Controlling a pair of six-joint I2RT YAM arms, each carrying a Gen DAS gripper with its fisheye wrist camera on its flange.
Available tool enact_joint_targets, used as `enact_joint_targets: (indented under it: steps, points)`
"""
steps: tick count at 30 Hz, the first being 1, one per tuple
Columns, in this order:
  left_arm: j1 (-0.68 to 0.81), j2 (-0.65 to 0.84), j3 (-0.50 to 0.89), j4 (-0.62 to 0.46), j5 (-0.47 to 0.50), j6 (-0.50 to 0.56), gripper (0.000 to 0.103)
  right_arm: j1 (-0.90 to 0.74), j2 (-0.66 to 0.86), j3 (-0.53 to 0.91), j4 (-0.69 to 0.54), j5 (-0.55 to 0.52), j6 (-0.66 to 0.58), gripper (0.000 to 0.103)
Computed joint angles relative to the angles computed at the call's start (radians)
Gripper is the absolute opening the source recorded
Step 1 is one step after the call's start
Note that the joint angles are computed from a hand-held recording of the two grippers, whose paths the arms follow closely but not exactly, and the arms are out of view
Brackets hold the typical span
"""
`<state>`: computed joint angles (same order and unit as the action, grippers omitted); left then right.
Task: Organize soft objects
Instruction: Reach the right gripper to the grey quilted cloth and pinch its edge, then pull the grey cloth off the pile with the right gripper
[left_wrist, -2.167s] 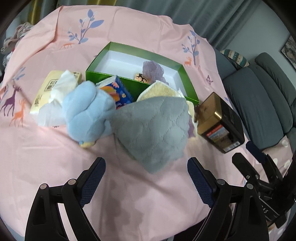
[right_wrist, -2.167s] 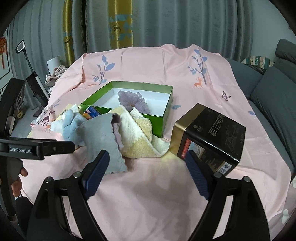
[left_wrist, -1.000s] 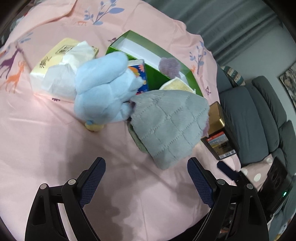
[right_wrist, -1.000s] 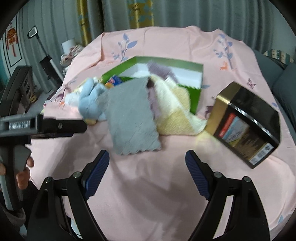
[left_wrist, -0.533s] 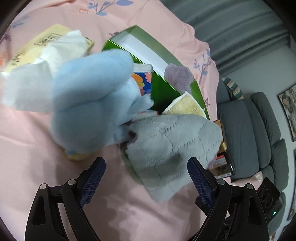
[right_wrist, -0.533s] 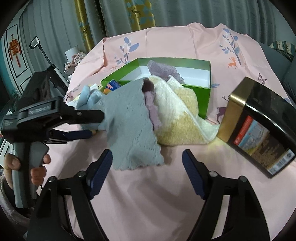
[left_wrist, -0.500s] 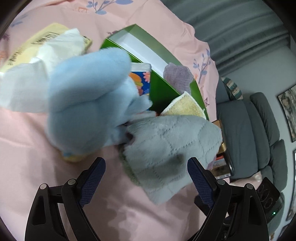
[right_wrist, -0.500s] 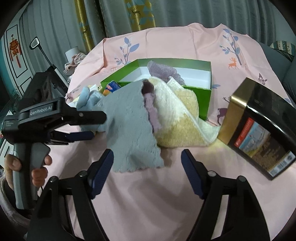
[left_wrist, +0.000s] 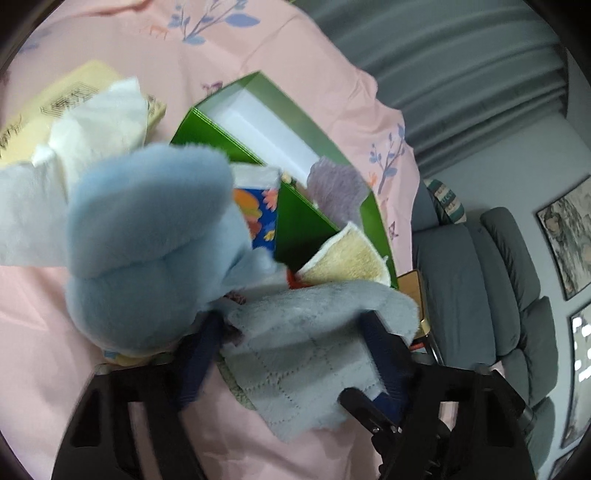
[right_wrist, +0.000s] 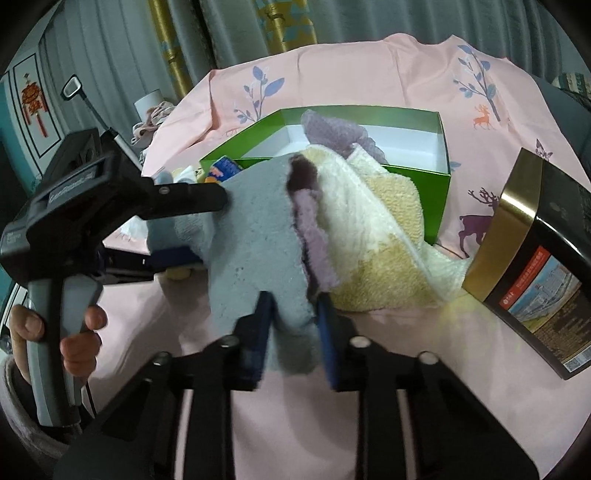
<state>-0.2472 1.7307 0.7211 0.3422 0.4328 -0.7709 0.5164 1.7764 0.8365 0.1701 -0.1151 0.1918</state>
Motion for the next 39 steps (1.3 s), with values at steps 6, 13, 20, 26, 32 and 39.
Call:
enact_joint_targets:
  steps: [6, 13, 20, 26, 32, 39]
  points:
    - [0.011, 0.066, 0.088, -0.071, 0.088, 0.073, 0.025, 0.004, 0.005, 0.000, -0.006, -0.012, -0.001, 0.011]
    - [-0.016, -0.002, 0.058, -0.085, 0.106, 0.100, 0.005, 0.006, -0.041, -0.030, 0.002, -0.021, 0.001, 0.007]
    - [-0.035, -0.147, 0.020, -0.107, 0.119, 0.120, 0.005, 0.027, -0.240, -0.105, -0.011, -0.015, -0.046, 0.007]
    - [-0.050, -0.272, 0.024, -0.191, 0.112, 0.130, 0.005, 0.044, -0.368, -0.126, -0.047, 0.011, -0.071, 0.007]
    - [-0.070, -0.381, 0.072, -0.290, 0.094, 0.169, 0.005, 0.059, -0.477, -0.107, -0.098, 0.044, -0.119, 0.007]
    - [-0.097, -0.401, 0.123, -0.398, 0.020, 0.204, 0.005, 0.066, -0.500, -0.055, -0.159, 0.079, -0.148, 0.007]
